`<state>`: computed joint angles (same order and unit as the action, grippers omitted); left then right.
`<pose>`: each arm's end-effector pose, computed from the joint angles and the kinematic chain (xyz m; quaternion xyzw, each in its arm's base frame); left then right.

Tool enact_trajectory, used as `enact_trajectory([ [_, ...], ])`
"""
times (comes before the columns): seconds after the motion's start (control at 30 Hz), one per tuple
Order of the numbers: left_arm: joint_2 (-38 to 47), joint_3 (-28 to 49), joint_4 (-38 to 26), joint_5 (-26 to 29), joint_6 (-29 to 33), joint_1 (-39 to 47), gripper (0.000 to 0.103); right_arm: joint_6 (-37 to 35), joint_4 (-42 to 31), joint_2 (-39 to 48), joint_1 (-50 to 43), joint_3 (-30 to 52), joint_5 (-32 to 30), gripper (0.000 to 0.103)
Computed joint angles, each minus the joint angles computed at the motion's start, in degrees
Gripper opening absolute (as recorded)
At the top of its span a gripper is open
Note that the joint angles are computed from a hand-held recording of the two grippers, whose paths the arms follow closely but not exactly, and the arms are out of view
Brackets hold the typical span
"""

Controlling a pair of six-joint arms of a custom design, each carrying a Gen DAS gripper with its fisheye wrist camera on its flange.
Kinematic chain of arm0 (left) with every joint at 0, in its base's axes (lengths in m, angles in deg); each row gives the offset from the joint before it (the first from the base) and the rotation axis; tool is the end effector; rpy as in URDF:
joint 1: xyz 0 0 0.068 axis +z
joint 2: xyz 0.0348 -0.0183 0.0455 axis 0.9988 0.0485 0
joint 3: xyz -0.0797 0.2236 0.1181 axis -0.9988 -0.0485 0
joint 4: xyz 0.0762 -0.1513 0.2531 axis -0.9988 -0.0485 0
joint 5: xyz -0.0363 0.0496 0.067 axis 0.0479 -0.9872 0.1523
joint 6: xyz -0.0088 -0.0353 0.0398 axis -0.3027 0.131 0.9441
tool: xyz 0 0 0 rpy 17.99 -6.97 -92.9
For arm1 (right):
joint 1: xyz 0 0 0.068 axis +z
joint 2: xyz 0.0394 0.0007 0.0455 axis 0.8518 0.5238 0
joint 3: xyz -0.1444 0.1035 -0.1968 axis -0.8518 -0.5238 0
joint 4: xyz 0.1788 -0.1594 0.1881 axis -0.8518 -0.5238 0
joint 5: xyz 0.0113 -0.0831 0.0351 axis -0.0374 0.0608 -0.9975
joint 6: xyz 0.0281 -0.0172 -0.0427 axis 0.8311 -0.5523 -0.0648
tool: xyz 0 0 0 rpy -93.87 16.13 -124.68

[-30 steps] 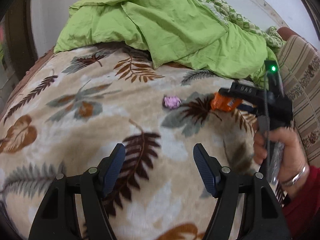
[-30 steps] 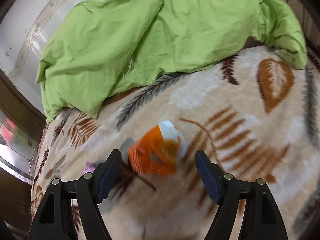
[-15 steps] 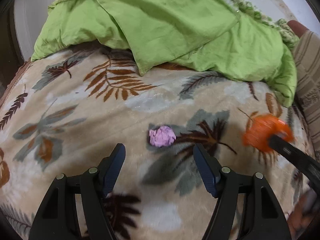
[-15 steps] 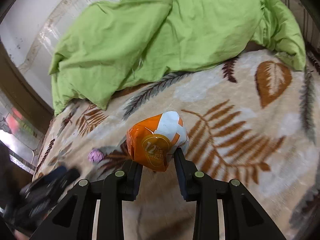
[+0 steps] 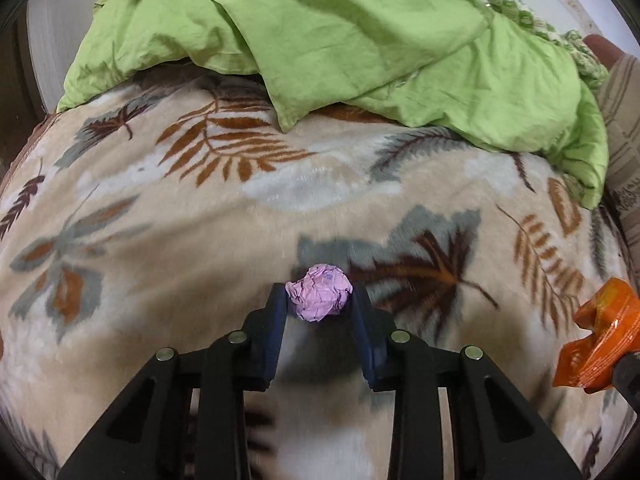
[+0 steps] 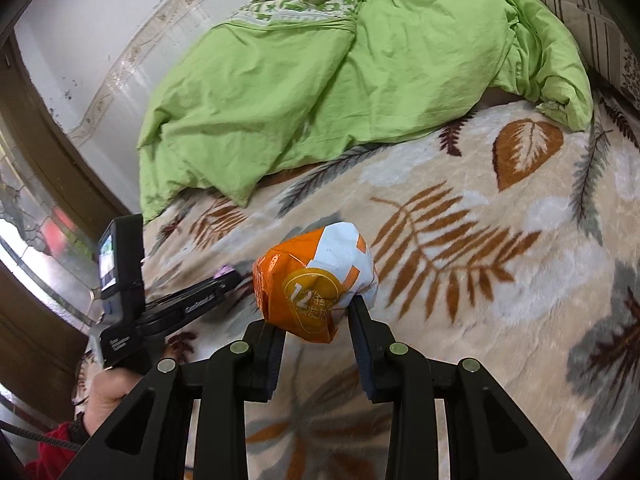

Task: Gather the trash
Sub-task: 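Lift the pink paper and orange wrapper and carry them toward the basket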

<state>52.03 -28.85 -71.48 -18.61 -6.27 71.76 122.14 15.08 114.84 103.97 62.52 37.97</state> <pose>0.3017 -0.0825 0.1643 0.0234 0.9496 -0.0633 0.3060 0.2025 0.1950 0.2064 0.0556 0.9046 0.2221 0.3595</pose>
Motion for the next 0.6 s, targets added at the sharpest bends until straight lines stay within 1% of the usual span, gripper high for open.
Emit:
enact_trajectory([
  [0.13,-13.23,-6.91,-4.43,0.24,0.01,-1.14,0.031,2.89,-3.16,-4.91,5.96,-1.48,4.02,0.033],
  [0.23,-26.36,-11.60,-11.28,-1.01,-0.69,-3.31,0.031,6.39,-8.02,-9.38,12.31,-1.98,9.67,0.033],
  [0.33,-39.86,-14.37,-20.53,-4.04,-2.55,-7.56,0.031,11.39,-14.05,-12.68,20.21,-1.53,16.02,0.033],
  [0.4,-48.73,-15.16,-27.86,-7.97,-5.73,-12.69,0.031,16.06,-18.91,-14.15,26.18,-0.74,20.75,0.033],
  [0.43,-51.49,-15.13,-30.49,-9.00,-6.94,-14.50,0.031,19.20,-21.66,-14.66,29.47,-0.29,23.25,0.033],
  [0.5,-57.19,-14.38,-36.84,-13.52,-11.33,-20.84,0.031,25.34,-26.55,-14.62,35.00,0.76,27.29,0.033],
  [0.57,-61.08,-13.01,-43.21,-20.42,-18.35,-30.91,0.031,32.31,-31.41,-14.17,40.89,1.85,30.70,0.033],
  [0.6,-61.81,-11.94,-46.90,-25.31,-23.59,-38.07,0.031,35.03,-33.38,-13.72,43.02,2.47,31.85,0.033],
])
